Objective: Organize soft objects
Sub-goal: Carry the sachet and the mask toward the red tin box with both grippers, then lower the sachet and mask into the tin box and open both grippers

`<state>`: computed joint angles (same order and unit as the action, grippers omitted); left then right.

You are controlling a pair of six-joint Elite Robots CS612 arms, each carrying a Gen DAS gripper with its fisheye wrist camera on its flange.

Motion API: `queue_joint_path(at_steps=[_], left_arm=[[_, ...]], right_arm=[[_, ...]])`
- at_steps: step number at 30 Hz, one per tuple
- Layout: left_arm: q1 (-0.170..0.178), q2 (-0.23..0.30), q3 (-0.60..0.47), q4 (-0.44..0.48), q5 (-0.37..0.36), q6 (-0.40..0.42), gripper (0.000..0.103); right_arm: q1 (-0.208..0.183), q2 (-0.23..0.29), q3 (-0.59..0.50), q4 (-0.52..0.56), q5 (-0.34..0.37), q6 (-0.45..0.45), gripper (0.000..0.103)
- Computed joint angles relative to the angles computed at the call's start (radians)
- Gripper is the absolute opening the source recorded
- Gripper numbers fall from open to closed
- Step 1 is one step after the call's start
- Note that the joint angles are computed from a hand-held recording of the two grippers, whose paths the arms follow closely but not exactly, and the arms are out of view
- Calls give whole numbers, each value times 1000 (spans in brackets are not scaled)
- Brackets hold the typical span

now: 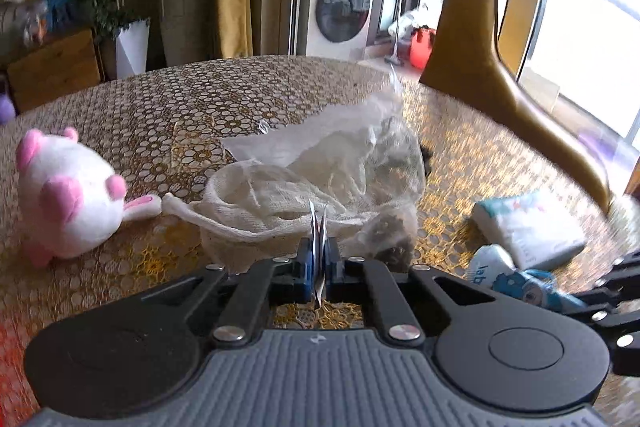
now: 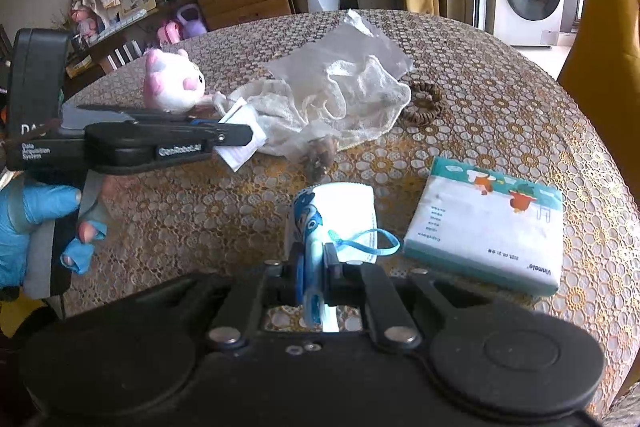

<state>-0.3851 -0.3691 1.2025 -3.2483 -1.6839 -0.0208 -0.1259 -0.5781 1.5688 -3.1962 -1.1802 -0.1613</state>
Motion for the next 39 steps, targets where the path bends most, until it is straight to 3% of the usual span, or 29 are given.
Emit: queue_joint_path(at_steps=[8, 17, 29, 39], left_arm=[[33, -50, 72, -44, -64, -60, 5], [78, -136, 183, -75, -101, -57, 6], [153, -244, 313, -122, -59, -58, 6], [210, -270, 357, -121, -4, -58, 6]], right_arm=[[16, -26, 21, -32, 15, 14, 7], [58, -64, 34, -54, 61, -9, 7], [138, -83, -9, -50, 126, -66, 7], [208, -57, -95, 12, 152, -104, 7]])
